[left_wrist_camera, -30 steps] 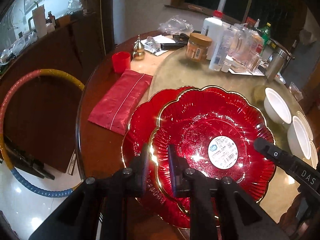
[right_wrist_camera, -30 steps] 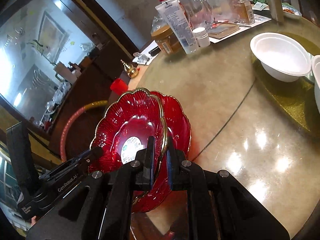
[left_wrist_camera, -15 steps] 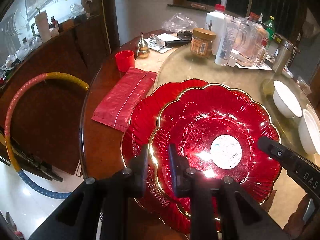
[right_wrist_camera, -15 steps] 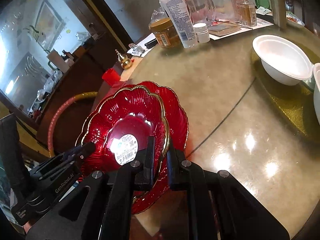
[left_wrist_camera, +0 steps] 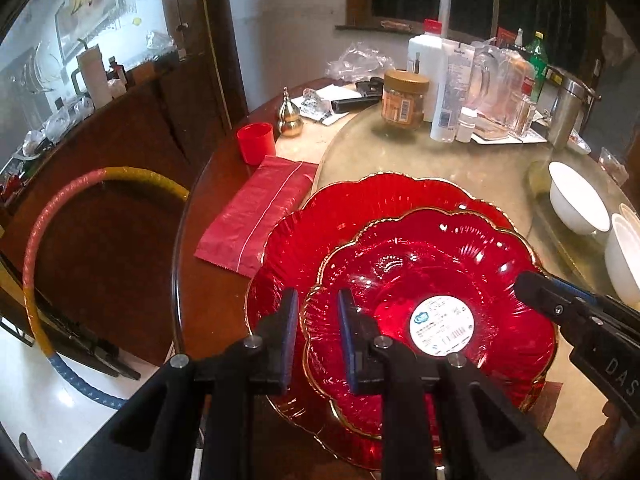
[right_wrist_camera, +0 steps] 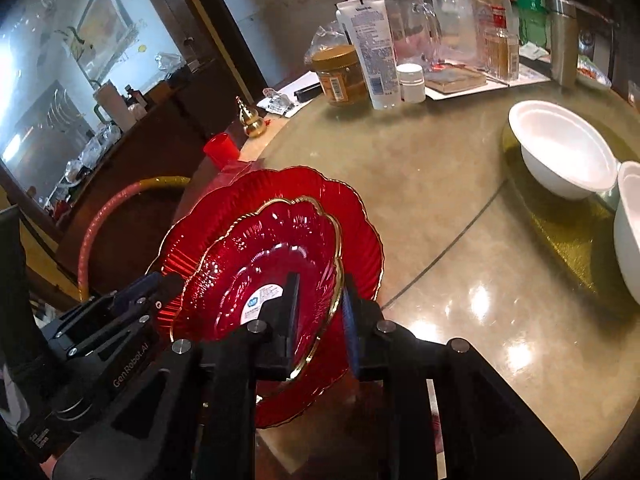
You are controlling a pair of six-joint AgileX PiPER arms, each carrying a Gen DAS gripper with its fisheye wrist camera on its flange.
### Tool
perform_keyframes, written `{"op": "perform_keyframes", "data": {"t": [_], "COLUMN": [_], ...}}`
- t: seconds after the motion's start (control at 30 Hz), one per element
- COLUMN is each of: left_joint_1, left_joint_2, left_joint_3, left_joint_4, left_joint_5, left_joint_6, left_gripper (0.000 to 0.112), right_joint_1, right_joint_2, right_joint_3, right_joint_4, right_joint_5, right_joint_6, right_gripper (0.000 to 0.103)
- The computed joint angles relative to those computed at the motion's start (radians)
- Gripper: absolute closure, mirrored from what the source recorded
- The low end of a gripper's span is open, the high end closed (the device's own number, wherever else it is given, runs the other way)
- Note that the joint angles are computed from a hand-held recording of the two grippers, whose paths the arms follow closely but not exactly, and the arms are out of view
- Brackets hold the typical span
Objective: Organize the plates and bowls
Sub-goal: 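Release the smaller red plate onto the stack and open both grippers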
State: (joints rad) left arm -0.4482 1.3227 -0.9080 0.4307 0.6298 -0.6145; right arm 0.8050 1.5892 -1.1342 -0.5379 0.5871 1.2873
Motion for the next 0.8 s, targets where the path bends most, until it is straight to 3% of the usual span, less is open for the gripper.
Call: {"op": "perform_keyframes", "data": {"t": [0.17, 0.2, 0.23, 0.3, 0.4, 0.43, 0.47, 0.53, 0.67, 0.8], "left_joint_1": [0.004, 0.004, 0.008, 0.003, -0.025, -0.028, -0.029, -0.036, -0.028, -0.106], "left_joint_2": [-0.035, -0.041, -0.051, -0.073, -0.118, -0.128, -0.143, -0.176, -0.226, -0.198], "left_joint_3": [0.019, 0.021, 0.024, 0.033, 0.05, 0.054, 0.061, 0.08, 0.122, 0.09], "left_joint_4": [0.016, 0.012, -0.002, 0.0, 0.049, 0.042, 0.027, -0.011, -0.236, -0.33], "left_joint_5": [-0.031, -0.036, -0.046, -0.064, -0.085, -0.097, -0.116, -0.165, -0.296, -0.303], "left_joint_6": [-0.019, -0.02, -0.008, -0.008, -0.053, -0.044, -0.023, 0.025, 0.265, 0.403], "left_gripper": [0.089, 0.077, 0.054, 0.027, 0.027, 0.026, 0.024, 0.01, 0.009, 0.009], "right_joint_1": [0.02, 0.018, 0.017, 0.016, 0.009, 0.004, -0.006, -0.031, -0.061, -0.054], "right_joint_2": [-0.038, -0.053, -0.065, -0.082, -0.114, -0.128, -0.142, -0.163, -0.232, -0.353], "right_joint_3": [0.025, 0.04, 0.05, 0.064, 0.109, 0.129, 0.147, 0.169, 0.235, 0.302], "right_joint_4": [-0.117, -0.134, -0.152, -0.184, -0.246, -0.276, -0.284, -0.25, -0.224, -0.221], "right_joint_5": [0.018, 0.003, -0.004, -0.01, -0.05, -0.074, -0.102, -0.154, -0.239, -0.215], "right_joint_6": [0.116, 0.14, 0.165, 0.207, 0.311, 0.358, 0.379, 0.361, 0.382, 0.399], "right_gripper": [0.081, 0.081, 0.081, 0.077, 0.034, 0.028, 0.028, 0.028, 0.024, 0.024]}}
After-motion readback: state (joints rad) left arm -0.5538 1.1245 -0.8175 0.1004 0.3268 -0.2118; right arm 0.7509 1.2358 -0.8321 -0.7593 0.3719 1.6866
